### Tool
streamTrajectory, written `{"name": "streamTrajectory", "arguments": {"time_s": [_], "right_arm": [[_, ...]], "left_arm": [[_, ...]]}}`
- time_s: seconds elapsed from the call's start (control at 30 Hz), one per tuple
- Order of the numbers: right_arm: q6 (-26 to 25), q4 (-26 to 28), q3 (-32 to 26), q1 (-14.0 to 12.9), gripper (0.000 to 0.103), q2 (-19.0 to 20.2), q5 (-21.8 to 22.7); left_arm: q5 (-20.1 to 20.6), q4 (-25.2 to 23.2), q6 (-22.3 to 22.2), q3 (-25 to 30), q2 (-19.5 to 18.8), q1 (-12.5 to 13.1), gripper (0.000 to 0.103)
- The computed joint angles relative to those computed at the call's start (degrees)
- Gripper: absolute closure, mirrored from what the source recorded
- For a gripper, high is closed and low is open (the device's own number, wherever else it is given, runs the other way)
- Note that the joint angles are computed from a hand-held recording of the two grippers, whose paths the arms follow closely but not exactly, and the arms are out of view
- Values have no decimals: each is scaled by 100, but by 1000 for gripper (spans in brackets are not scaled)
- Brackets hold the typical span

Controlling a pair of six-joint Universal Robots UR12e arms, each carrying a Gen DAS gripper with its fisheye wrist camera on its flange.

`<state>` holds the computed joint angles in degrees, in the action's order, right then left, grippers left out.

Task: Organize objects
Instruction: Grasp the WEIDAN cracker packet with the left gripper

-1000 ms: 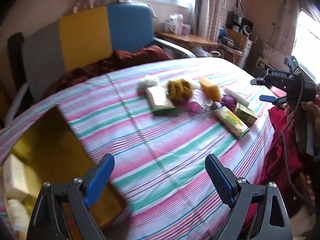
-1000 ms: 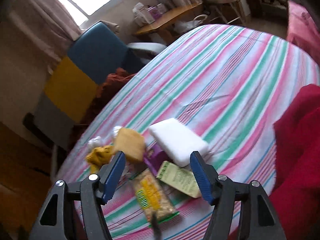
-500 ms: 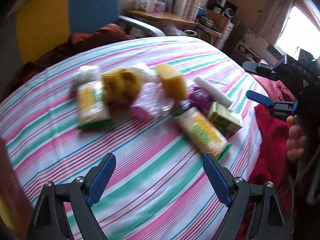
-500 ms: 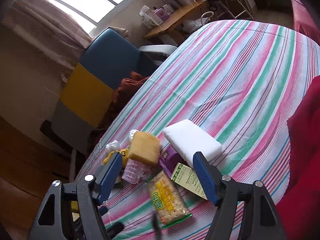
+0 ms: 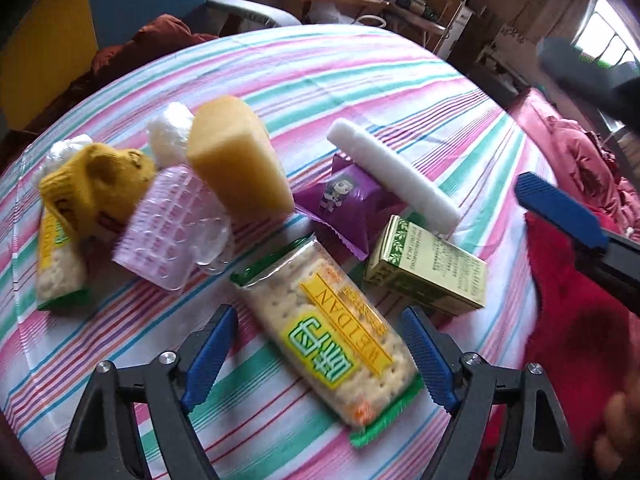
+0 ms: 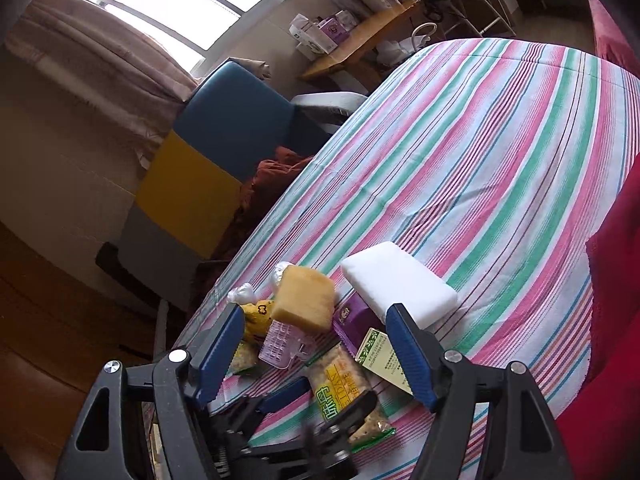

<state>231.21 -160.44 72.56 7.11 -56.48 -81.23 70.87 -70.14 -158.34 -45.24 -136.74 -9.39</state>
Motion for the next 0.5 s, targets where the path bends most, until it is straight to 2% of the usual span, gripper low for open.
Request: {"name": "streamTrajectory", "arguments": {"time_s": [0.03,0.1,0.13,0.2,0.33,0.5], "right_arm": [[11,25,-7,-1,28,3,2],[15,65,-12,-5,28,3,10],[23,89,-17,-4,28,4,5],[24,171,-33,-5,28,5,3],[54,414,-88,-2,28,12,-40],[54,636,-159,3,28,27,-80]], "left_arm": [[48,110,15,-50,6,-6,20],[61,513,161,-304,108,9,36],[17,610,292,-409,160,32,39],[-94,638,547,-526,229,92,53],[-410,808,1110,-1027,502,316,55],[-657,882,1417,-1594,854,650,56]]}}
